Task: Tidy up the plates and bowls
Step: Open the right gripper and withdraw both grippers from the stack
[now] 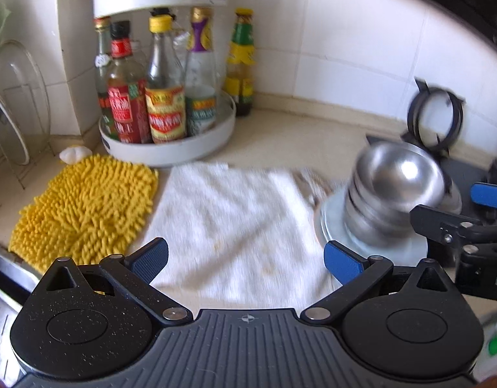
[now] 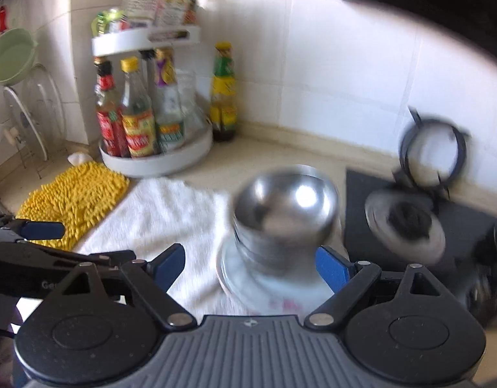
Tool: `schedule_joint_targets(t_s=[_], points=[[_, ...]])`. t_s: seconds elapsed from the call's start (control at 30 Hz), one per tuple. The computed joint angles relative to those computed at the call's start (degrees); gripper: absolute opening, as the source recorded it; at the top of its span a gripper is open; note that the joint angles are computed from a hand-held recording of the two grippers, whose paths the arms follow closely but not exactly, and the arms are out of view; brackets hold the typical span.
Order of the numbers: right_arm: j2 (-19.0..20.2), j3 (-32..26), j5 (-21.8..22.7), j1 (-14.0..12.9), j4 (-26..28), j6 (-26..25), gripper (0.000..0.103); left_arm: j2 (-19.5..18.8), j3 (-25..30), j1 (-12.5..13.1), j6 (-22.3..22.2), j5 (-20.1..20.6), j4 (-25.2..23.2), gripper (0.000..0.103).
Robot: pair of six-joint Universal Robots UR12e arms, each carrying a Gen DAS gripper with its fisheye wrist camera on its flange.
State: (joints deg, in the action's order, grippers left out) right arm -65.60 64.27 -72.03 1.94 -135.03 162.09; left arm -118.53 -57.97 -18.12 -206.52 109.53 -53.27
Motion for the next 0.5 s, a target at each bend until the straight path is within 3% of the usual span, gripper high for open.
schedule_joint_targets(t_s=[0.17,0.33,0.5], points=[[0.2,1.5,-5.2,-0.9,2.2,2.8,0.094,-1.2,0.8,-0.8,-2.4,-2.4,-3.4,0.103],[-0.7,3.3,-5.3,-2.7,4.5,5.0,0.094,-3.7,4.3,-2.6,-1.5,-2.0,-8.9,0.103],[-2.0,5.2,-5.5,-3.8,5.0,5.6,0.094,-5.1,6.6,-4.2,-1.1,-0.5,-10.9,0.103]])
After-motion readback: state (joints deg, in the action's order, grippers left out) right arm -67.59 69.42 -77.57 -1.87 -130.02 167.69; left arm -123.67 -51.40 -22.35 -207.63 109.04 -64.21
